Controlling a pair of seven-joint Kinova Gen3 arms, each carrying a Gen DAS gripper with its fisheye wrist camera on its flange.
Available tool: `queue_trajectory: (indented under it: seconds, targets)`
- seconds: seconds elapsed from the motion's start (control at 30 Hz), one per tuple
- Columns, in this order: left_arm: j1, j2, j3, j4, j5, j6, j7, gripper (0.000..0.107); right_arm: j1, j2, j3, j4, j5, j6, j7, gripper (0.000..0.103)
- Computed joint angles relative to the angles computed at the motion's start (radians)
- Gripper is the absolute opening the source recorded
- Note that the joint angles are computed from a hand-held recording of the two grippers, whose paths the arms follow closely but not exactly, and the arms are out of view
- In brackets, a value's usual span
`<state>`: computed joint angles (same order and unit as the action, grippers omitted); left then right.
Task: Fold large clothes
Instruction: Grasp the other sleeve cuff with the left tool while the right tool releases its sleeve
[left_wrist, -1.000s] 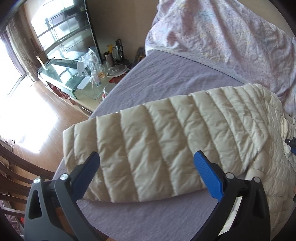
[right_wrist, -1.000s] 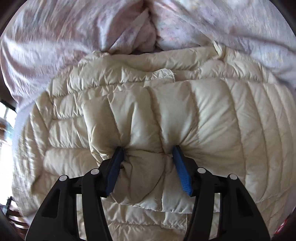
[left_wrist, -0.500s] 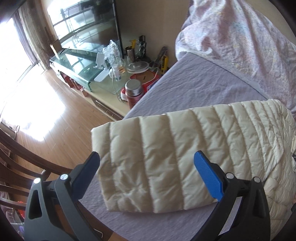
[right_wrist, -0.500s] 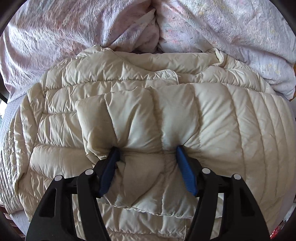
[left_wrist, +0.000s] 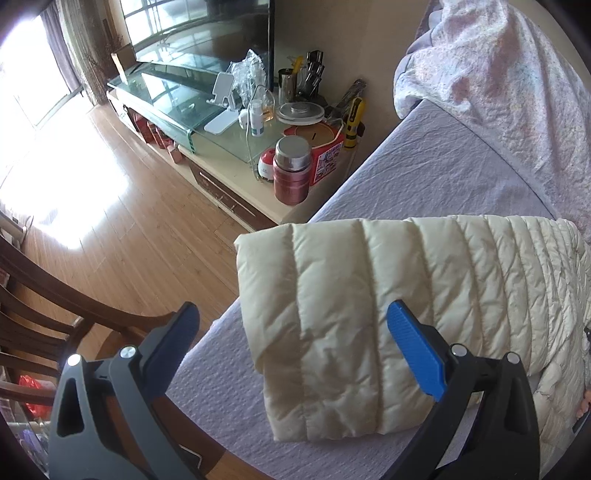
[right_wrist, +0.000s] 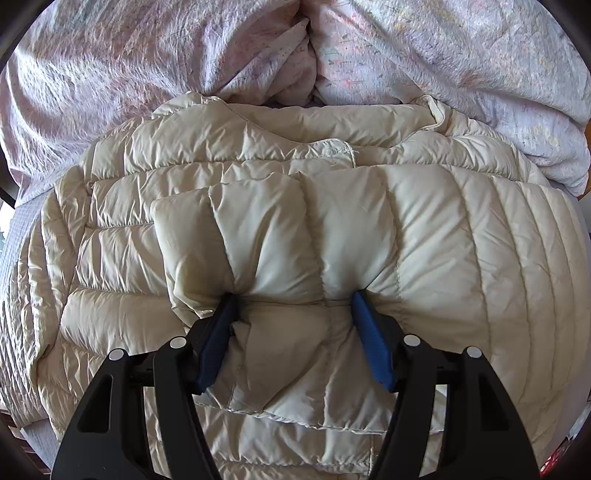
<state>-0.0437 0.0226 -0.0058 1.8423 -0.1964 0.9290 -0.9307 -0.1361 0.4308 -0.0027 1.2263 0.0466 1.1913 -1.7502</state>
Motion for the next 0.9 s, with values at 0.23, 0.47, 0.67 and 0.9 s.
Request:
queue_trajectory:
  seconds: [0.23,0.47,0.67,0.9]
  targets:
    - [-0.020,0.008,-0.011,0.019,0.060,-0.016,-0.018,0.089,-0.004,0.002,0.000,0.001,0.002,-0.002,-0.006,0.066]
    - [0.000,0.004,0.003,0.020,0.027,-0.024,0.014,0.069,-0.006,0.002,0.000,0.002,0.005,-0.004,-0.010,0.066]
    - [-0.014,-0.001,0.013,0.019,0.100,-0.063,-0.049,0.019,-0.009,0.002,0.000,-0.003,0.006,0.000,-0.012,0.066]
    - [0.019,-0.003,0.018,-0.027,0.113,-0.063,-0.056,0.006,0.000,0.008,-0.004,-0.017,-0.006,0.011,0.002,0.066]
